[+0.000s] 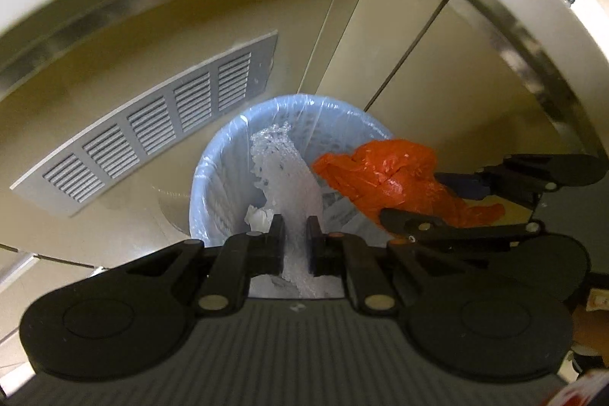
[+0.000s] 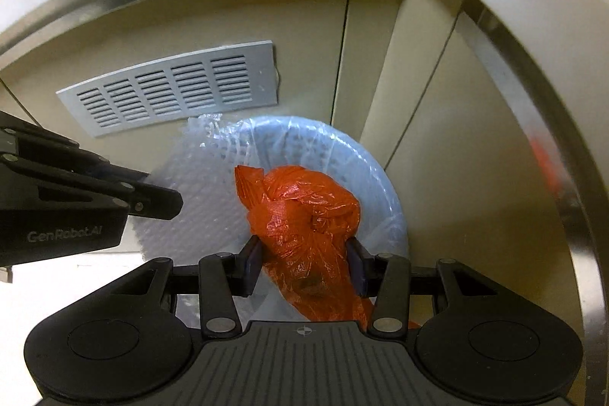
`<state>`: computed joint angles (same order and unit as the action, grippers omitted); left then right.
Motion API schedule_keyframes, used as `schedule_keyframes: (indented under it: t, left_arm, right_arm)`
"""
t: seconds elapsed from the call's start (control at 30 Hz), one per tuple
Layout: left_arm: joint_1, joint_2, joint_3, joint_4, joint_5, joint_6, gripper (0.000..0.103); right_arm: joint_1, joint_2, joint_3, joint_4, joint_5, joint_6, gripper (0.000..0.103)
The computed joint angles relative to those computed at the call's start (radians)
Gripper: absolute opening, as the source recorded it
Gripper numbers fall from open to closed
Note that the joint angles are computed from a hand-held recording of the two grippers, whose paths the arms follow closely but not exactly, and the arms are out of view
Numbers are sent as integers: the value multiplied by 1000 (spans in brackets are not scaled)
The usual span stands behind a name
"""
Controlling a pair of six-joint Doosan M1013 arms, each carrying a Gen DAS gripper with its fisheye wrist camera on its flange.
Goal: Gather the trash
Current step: 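Carry the orange bag and bubble wrap over the wastebasket with both tools, then open both tools to drop the bag and bubble wrap into the wastebasket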
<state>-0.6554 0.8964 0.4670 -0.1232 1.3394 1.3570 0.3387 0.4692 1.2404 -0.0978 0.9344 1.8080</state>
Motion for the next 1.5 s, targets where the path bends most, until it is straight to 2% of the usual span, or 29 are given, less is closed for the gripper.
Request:
schedule_keyframes:
  t: [0.13, 0.57, 0.63, 0.67, 0.7, 1.5]
  left_arm:
    - [2, 19, -20, -4, 26, -17, 9]
    - [-4, 43, -56, 6, 38, -34, 11]
    - [-5, 43, -56, 19, 33, -43, 24]
    - [-6, 43, -57, 24, 32, -48, 35]
    - [-5, 39, -49, 26, 25, -51, 36]
    - [6, 3, 2, 60, 15, -83, 35]
  right_arm:
    - [-7, -2, 8, 20, 11, -2, 46]
    - [-20, 8, 1, 40, 7, -1, 46]
    - [-20, 10, -1, 38, 6, 1, 46]
    - [-20, 10, -2, 38, 7, 2, 46]
    - [-21, 12, -4, 40, 9, 2, 46]
    - [-19, 21, -17, 73, -15, 42, 46]
